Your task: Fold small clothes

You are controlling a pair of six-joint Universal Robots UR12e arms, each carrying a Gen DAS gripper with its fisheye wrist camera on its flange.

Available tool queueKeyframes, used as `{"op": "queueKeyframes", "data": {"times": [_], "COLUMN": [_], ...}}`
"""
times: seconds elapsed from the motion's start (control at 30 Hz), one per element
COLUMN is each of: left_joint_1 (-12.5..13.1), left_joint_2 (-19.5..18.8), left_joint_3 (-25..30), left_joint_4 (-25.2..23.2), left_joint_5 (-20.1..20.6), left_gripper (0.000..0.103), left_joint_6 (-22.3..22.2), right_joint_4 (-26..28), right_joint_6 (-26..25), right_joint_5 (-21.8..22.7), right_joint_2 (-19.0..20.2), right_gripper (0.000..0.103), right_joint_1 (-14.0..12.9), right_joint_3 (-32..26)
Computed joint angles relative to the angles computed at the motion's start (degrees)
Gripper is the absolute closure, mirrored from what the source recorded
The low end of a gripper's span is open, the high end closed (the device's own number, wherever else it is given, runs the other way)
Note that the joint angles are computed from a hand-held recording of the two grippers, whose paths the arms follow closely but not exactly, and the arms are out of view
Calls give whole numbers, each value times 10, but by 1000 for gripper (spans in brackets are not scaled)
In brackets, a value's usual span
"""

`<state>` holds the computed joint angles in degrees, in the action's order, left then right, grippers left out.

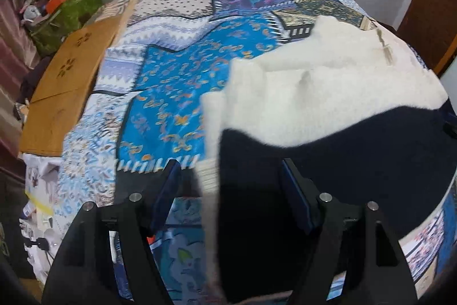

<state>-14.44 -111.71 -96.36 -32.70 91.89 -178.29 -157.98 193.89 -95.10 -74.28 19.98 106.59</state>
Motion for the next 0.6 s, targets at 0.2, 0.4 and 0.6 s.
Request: {"op": "queueKeyframes", "data": {"times": [0.2,0.4,0.6], "left_joint_1": [12,21,32], "left_joint_2": [15,36,77], "left_joint_3": [-24,-41,-71], "left_joint_4": [15,27,61], "left_joint_5": [-8,-2,-40], "left_gripper": [31,32,32], "left_joint_6": [-22,-42,-69], "right_joint_4": [-10,-5,-36], "right_joint_6": [29,44,38], "right_joint_5": [-23,-44,-47], "right_joint_2": [-20,-31,-34], "right_gripper": [54,53,50], "right_joint_1": [1,11,26], "right_joint_3": [27,29,15]}}
